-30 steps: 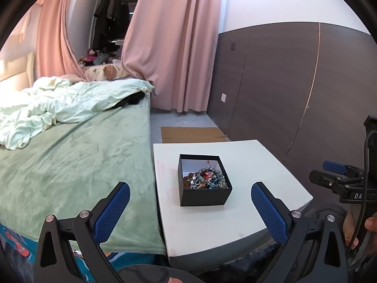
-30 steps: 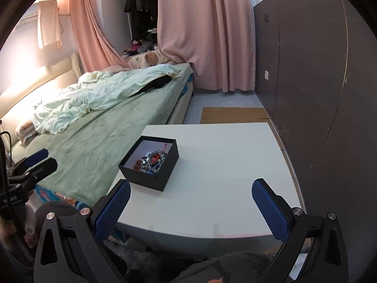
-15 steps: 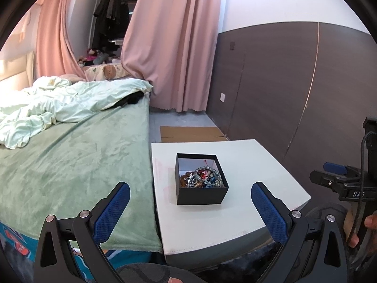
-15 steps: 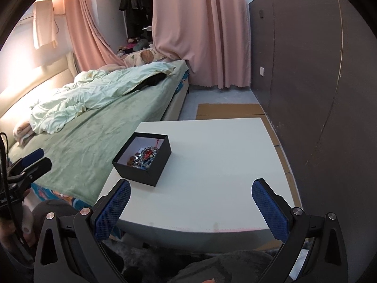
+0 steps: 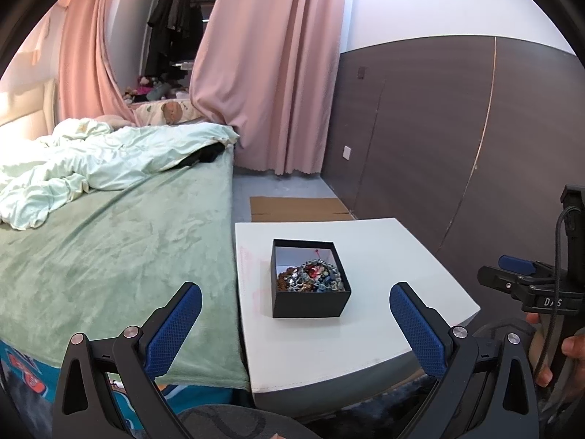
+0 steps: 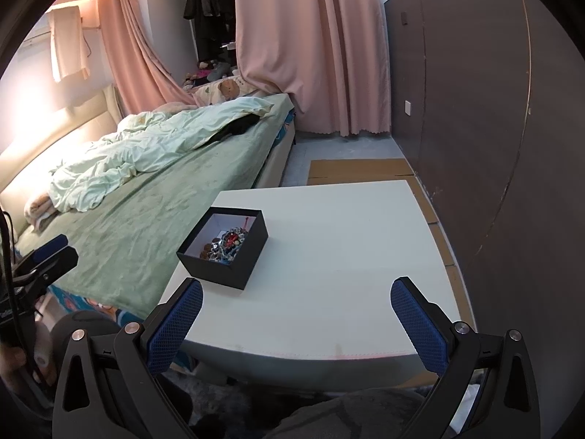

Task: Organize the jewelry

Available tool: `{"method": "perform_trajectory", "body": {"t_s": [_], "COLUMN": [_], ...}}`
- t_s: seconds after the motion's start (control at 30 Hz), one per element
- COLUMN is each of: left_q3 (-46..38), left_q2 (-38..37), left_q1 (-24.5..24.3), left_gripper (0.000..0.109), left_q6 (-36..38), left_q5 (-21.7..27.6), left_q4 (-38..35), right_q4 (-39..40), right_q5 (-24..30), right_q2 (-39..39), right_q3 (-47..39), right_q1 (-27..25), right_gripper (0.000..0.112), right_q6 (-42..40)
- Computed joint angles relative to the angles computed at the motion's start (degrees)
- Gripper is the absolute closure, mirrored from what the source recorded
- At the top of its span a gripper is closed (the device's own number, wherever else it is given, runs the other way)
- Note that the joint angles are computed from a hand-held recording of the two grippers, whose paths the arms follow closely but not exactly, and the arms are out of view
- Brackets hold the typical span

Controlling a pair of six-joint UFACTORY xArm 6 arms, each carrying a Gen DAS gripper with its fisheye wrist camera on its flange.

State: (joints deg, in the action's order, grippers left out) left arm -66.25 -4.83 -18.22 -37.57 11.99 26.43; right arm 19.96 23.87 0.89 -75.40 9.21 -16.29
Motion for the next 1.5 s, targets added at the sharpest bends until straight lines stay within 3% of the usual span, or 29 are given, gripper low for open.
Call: {"method": "perform_trajectory", "body": {"t_s": [0.7,1.0,1.5], "left_q3": [-0.09,0.36,0.80], "left_q2": [-1.32,-2.17,-2.44], "left_q1": [-0.86,-1.12,-0.79], "left_gripper": [0.006,0.006,0.006], "left_q6": [1.11,-1.55,0.09], "left_q5": [1.46,0.97,1.20], "left_q4": [0.17,3.83,1.15], "right_q4": [4.34,1.89,0.48], "right_q5": [0.61,0.11,0.22], "right_q2": [-1.53,-2.45,-2.78], "right_q3": [0.43,1.28,1.69], "right_q1": [-0.44,-0.06,0.32], "right_gripper": [0.009,0.009,0.009], "right_q6": [-2.41,-0.41,0.81]}}
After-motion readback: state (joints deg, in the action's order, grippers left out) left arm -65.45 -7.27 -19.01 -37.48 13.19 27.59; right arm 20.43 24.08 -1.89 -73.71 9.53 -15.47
